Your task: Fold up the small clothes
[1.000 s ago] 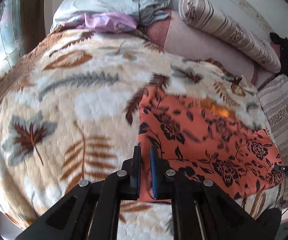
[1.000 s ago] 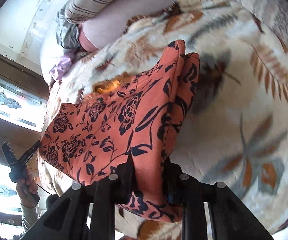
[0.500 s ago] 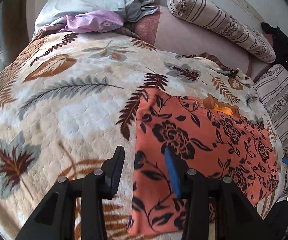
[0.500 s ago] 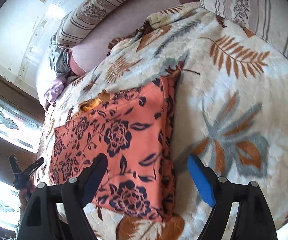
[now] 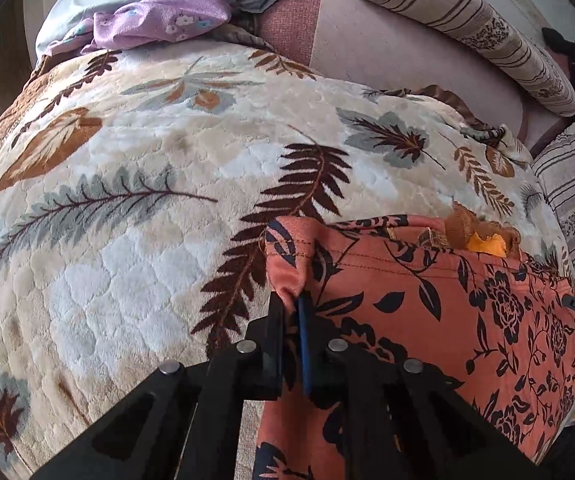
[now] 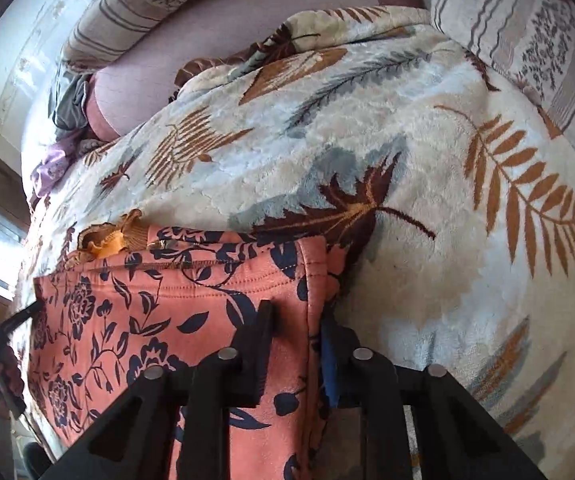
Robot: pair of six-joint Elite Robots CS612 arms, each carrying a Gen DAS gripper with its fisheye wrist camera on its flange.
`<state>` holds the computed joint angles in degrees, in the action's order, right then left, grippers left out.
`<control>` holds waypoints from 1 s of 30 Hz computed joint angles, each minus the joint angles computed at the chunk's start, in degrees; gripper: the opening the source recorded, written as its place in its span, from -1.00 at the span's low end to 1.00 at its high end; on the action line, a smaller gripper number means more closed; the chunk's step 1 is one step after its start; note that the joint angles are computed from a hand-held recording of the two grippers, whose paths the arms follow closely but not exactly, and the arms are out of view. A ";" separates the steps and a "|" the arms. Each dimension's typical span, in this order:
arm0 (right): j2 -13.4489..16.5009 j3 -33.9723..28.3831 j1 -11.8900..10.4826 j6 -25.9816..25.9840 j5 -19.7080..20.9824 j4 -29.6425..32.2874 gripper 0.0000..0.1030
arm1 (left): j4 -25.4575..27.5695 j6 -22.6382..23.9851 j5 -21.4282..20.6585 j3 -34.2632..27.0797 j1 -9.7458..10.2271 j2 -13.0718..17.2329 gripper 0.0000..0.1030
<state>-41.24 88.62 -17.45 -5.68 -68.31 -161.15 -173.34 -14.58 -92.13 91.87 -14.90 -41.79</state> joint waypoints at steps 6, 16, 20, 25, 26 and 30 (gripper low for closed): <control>-0.28 -0.12 0.34 0.39 -4.73 -5.20 -0.82 | 2.58 -1.17 1.40 -3.17 0.08 1.53 -0.90; 1.60 -0.91 -2.87 13.42 4.27 -3.36 -0.18 | 0.49 -0.96 6.16 1.71 -0.81 -1.59 -0.82; -1.28 3.66 -3.94 16.37 9.73 -10.27 0.17 | -5.85 0.85 3.65 8.31 -1.69 -5.56 -0.79; -3.77 9.48 -4.79 11.59 27.63 -7.40 0.44 | -2.11 -0.75 4.76 13.80 -3.19 -7.87 -0.58; -4.00 10.19 -4.57 8.88 28.81 -4.38 0.44 | -0.97 -0.80 6.50 14.32 -3.51 -7.21 -0.52; -2.31 11.15 -4.39 12.13 25.39 -3.46 0.31 | -2.17 -1.37 9.09 16.63 -4.16 -8.69 -0.52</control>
<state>-43.55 99.77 -21.84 6.44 -42.92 -164.62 -175.51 -15.95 -83.04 108.50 -19.06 -50.48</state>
